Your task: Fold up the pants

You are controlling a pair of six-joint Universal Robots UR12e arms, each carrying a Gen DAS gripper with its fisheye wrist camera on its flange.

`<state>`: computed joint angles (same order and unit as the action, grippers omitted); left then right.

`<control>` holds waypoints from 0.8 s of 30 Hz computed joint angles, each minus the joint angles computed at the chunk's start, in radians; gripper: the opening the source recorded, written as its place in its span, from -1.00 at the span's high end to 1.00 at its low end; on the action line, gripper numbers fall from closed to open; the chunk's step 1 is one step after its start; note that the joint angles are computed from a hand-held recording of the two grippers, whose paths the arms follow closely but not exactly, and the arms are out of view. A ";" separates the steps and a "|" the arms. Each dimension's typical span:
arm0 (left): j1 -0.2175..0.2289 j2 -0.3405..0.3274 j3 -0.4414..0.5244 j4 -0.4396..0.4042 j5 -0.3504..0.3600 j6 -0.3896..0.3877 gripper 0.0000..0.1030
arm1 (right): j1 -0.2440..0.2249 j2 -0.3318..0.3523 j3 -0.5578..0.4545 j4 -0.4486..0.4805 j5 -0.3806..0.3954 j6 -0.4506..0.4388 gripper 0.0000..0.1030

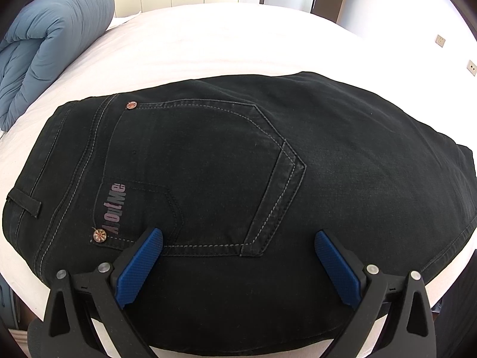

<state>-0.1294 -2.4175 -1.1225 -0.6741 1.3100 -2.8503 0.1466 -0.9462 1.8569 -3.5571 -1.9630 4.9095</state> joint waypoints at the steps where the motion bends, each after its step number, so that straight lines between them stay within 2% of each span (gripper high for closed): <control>1: 0.000 0.000 0.000 -0.001 0.000 0.000 -1.00 | 0.013 -0.004 0.019 -0.011 -0.009 0.026 -0.62; 3: 0.000 0.001 -0.001 0.000 -0.001 0.000 -1.00 | 0.017 -0.045 0.096 -0.073 -0.016 0.042 -0.61; 7: 0.000 0.001 -0.001 0.001 -0.001 -0.001 -1.00 | 0.016 -0.028 0.091 -0.142 -0.019 0.050 -0.43; 12: 0.000 0.001 -0.003 0.001 0.000 -0.001 -1.00 | 0.040 -0.029 0.133 -0.258 -0.092 0.110 -0.26; 18: 0.001 0.001 -0.002 -0.001 0.000 0.001 -1.00 | 0.019 0.000 0.093 -0.273 -0.096 0.076 -0.23; 20: 0.001 0.000 0.001 -0.003 0.000 0.002 -1.00 | 0.011 -0.015 0.096 -0.250 -0.090 0.060 -0.08; 21: 0.001 0.000 0.001 -0.003 0.000 0.002 -1.00 | 0.006 -0.018 0.096 -0.243 -0.082 0.055 0.05; 22: 0.000 0.000 0.002 -0.004 0.001 0.001 -1.00 | 0.000 -0.016 0.093 -0.242 -0.072 0.046 0.27; 24: 0.000 -0.001 0.005 -0.009 0.002 0.003 -1.00 | -0.005 -0.030 0.110 -0.233 -0.045 0.043 0.54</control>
